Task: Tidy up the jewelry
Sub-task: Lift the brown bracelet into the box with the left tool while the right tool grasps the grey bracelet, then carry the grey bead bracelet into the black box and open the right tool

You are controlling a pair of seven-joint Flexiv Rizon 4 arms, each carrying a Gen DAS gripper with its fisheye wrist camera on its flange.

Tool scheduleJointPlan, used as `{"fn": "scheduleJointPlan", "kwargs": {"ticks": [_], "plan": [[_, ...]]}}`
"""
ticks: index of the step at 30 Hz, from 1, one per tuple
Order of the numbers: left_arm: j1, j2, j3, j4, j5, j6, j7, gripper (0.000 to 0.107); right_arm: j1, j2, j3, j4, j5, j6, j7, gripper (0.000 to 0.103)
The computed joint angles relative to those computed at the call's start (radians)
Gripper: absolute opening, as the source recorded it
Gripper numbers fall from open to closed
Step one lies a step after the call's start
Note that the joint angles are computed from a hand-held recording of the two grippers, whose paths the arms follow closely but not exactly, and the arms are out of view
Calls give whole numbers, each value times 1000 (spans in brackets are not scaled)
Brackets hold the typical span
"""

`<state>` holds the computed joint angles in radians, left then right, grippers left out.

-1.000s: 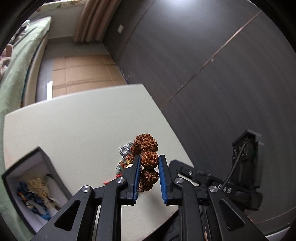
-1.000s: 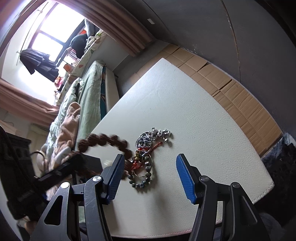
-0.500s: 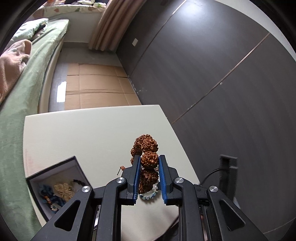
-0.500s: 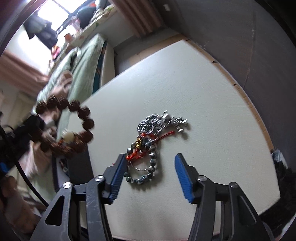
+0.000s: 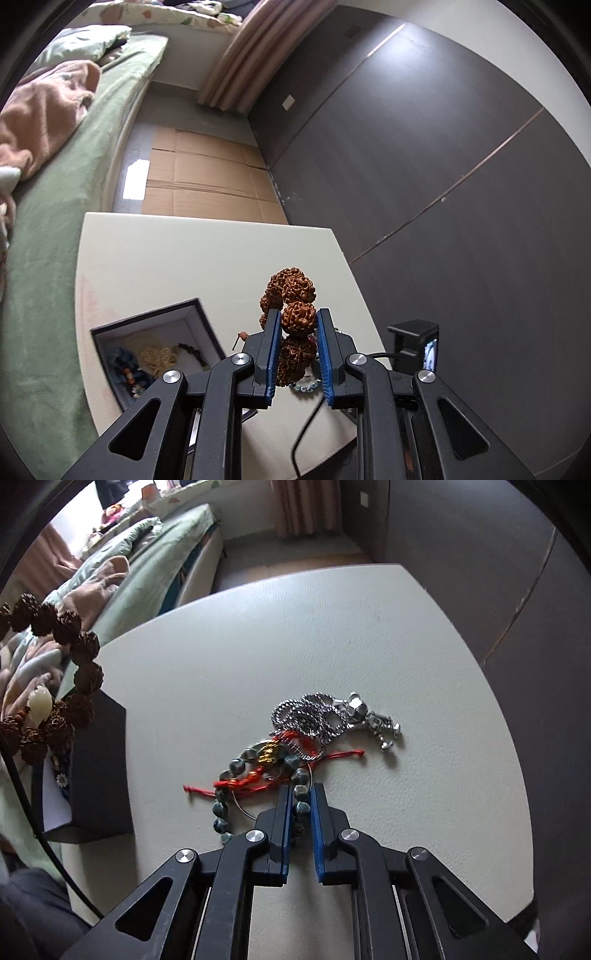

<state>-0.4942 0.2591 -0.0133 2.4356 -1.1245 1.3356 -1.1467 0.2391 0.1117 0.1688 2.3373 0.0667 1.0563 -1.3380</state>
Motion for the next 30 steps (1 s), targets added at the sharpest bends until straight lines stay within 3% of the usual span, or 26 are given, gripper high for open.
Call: {"fn": "scheduleJointPlan", "kwargs": {"ticks": [4,10,17,21,25,28,30], "plan": [[-10,29,13,31,-46,21,11,20,16,57,-26,-2,161,15,-97,11],[-35,74,20,59,-167,59,63,20,33,159,-96,-24,401,-43,-226,11],[-22,111,11,93,-184,78,40,20,55,247,-106,-31,493,-35,-263,11],[-20,115,17,113,-166,79,16,20,91,247,-99,-47,514,1,-260,11],[-32,108,32,108,-244,27,55,20,125,256,-94,-69,533,17,-270,11],[-1,106,16,108,-252,2,49,43,146,253,-91,-77,537,29,-272,11],[2,111,-4,113,-303,35,62,70,158,253,-97,-81,548,23,-278,11]]}}
